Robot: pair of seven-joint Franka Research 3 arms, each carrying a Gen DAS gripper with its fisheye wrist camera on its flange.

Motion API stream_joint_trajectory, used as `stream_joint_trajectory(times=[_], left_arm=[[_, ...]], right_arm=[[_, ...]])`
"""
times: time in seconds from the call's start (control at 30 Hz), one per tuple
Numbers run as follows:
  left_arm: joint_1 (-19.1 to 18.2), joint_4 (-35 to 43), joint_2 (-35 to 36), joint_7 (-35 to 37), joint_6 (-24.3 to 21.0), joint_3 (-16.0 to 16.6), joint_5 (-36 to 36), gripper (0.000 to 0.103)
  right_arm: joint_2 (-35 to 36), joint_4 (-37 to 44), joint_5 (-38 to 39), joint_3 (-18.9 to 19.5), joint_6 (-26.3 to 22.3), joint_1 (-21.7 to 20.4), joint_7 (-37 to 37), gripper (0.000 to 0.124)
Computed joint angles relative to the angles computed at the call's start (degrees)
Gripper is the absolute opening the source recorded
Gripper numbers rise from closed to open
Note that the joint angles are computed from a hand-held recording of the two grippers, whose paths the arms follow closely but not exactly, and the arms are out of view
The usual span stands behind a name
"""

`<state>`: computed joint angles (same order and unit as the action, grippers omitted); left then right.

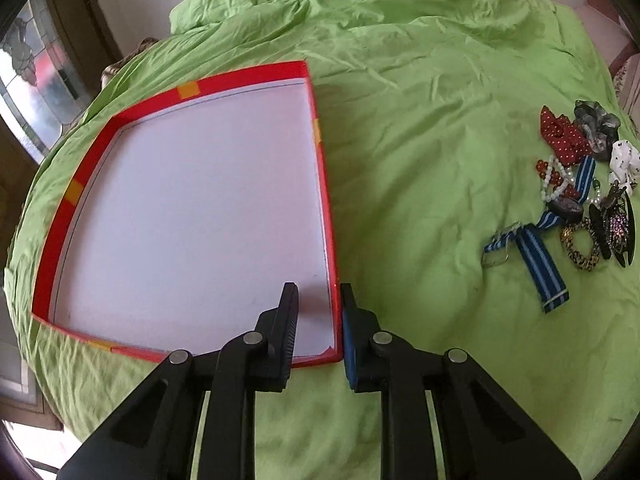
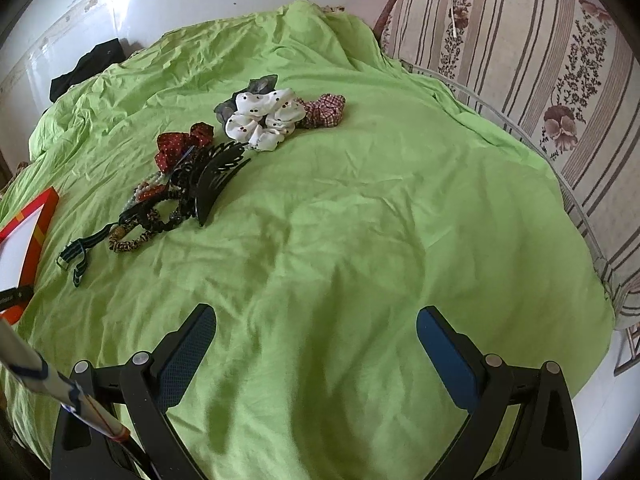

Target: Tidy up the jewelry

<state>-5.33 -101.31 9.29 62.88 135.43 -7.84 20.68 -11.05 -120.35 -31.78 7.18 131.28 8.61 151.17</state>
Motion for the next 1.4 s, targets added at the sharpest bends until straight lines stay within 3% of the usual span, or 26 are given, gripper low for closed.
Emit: stream_joint_trajectory(times=[0.13, 0.37, 0.5, 0.57, 0.93, 1.07, 1.4], left_arm=[[0.6, -3.9, -3.2, 0.5, 1.1, 0.1, -0.4, 0.020], [0.9, -11.0, -10.2, -2.9, 7.7, -0.3, 1.5, 0.022], [0.3, -12.3, -12.3, -1.7, 10.6, -1.1, 1.3, 0.046], [-0.2, -13.0, -13.4, -2.2, 12.1, -1.8, 3.1, 0.051], [-2.5, -12.2, -15.2, -0.6, 14.0, -3.6, 6.6, 0.057], [-2.6, -11.0, -14.7, -2.4, 14.3, -3.9, 9.5, 0.063], [-3.2, -6.9, -12.1, 1.0, 13.2, -3.3, 6.2, 0.064]], right_arm=[[0.0, -0.1, 0.1, 0.0, 0.2, 0.1, -0.6, 0.102], [0.0, -0.1, 0.2, 0.2, 1.6, 0.3, -0.9, 0.102], [-0.6, -0.4, -0.1, 0.4, 2.6, 0.4, -1.0, 0.102], [-0.8, -0.4, -0.6, 0.7, 2.7, 0.3, -0.8, 0.102], [-1.2, 2.5, -3.5, 0.9, 5.0, -0.7, -3.6, 0.102], [0.4, 6.8, -6.1, 1.1, 2.8, -1.0, -4.9, 0.102], [4.2, 16.7, -9.2, -1.1, -1.5, -0.5, -9.2, 0.102]])
